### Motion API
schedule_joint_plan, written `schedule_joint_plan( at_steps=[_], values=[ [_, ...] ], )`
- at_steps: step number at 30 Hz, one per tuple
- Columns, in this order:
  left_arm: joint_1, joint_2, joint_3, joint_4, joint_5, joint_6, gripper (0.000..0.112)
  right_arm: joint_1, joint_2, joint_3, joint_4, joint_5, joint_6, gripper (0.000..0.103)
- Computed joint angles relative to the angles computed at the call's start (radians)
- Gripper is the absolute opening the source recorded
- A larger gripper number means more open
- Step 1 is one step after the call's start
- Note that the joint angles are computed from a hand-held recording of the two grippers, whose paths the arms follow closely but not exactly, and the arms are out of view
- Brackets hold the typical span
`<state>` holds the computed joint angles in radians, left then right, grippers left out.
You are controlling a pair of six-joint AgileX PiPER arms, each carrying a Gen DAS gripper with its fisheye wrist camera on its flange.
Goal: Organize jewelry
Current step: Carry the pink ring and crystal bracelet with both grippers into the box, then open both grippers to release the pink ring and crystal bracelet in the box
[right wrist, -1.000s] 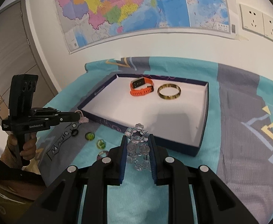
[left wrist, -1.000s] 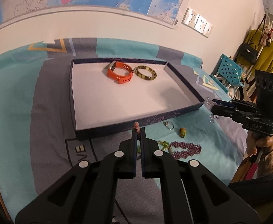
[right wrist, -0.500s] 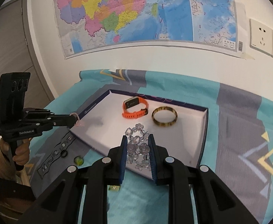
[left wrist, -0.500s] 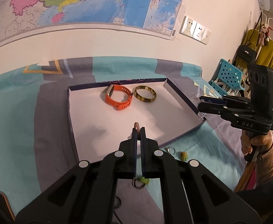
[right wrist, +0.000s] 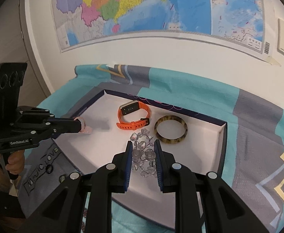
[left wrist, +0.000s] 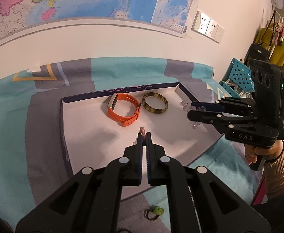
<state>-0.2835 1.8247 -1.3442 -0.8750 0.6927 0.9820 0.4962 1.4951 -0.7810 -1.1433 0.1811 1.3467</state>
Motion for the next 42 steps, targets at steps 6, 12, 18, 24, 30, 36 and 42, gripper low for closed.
schedule_joint_plan(
  at_steps=[6,12,18,24,30,36,42],
  values=[
    [-0.024,0.055,-0.061,0.039,-0.002,-0.046,0.004,-0.019,0.063,-0.048,0.106,-0.003,-0.121,0.02],
    [-0.037,0.097,-0.108,0.072,0.002,-0.092,0.004,-0.028,0.097,-0.079,0.19,0.003,-0.216,0.02],
    [-0.048,0.125,-0.139,0.101,0.003,-0.132,0.004,-0.033,0.12,-0.099,0.226,0.009,-0.265,0.02],
    [-0.052,0.139,-0.158,0.121,0.005,-0.158,0.004,-0.033,0.131,-0.11,0.223,0.013,-0.268,0.02],
    [-0.058,0.152,-0.173,0.139,0.004,-0.183,0.004,-0.032,0.144,-0.124,0.246,0.024,-0.3,0.02],
    [-0.066,0.184,-0.212,0.172,0.01,-0.226,0.004,-0.028,0.17,-0.145,0.26,0.037,-0.326,0.02],
    [-0.074,0.217,-0.252,0.199,0.028,-0.267,0.004,-0.033,0.197,-0.173,0.328,0.043,-0.404,0.021]
  ],
)
